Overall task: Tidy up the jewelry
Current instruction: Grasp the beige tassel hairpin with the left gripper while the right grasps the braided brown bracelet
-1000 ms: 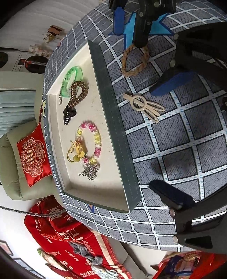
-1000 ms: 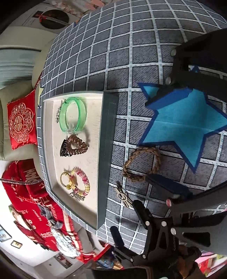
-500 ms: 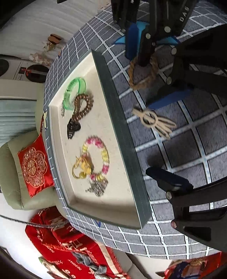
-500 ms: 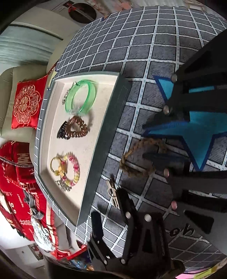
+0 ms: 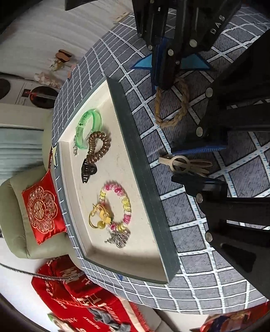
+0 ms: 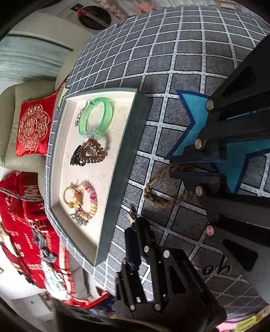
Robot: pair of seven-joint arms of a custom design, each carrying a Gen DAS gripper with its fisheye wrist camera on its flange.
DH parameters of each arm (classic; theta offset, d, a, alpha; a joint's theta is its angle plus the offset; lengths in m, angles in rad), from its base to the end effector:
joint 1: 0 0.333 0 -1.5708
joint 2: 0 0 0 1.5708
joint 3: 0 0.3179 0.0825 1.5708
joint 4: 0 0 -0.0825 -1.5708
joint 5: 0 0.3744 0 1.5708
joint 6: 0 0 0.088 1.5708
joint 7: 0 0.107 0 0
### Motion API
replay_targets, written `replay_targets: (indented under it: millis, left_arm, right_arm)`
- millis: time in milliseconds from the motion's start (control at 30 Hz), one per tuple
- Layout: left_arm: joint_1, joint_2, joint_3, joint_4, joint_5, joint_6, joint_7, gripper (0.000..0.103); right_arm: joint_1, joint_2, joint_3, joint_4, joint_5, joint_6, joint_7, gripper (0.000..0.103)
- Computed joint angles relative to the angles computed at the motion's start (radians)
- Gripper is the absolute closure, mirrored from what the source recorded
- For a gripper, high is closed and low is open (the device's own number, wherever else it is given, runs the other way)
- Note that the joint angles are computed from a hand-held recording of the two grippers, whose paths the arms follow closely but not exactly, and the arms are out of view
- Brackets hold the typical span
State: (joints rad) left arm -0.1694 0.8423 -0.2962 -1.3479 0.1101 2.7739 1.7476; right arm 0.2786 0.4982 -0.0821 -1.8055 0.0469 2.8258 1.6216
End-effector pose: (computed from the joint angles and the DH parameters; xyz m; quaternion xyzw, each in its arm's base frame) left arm 0.7217 -0.2904 0.3107 -0.4571 0.8340 -0.2770 0.1368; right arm 0.6733 0.1387 0.3358 -0.7244 0.6388 -0.1630 0.2014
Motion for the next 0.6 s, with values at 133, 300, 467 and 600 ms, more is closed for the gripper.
replay_targets:
  millis: [133, 300, 467, 600]
  left_arm:
    - [0.02, -0.034, -0.009, -0.058, -0.007, 0.042, -0.005, 0.069]
    - [0.05, -0.077, -0.029, -0.126, -0.016, 0.087, -0.009, 0.069]
    - [0.087, -0.119, -0.059, -0.192, -0.029, 0.134, -0.005, 0.069]
    - [0.123, -0.145, -0.093, -0.232, -0.043, 0.168, 0.009, 0.069]
  right_arm:
    - [0.003, -0.026, -0.002, -0.029, 0.005, 0.02, 0.011, 0.097]
    - [-0.002, -0.058, 0.004, -0.061, 0.019, 0.042, 0.023, 0.097]
    - [0.003, -0.091, 0.002, -0.093, 0.018, 0.059, 0.038, 0.097]
    - [0.015, -0.119, -0.007, -0.119, 0.004, 0.069, 0.062, 0.097]
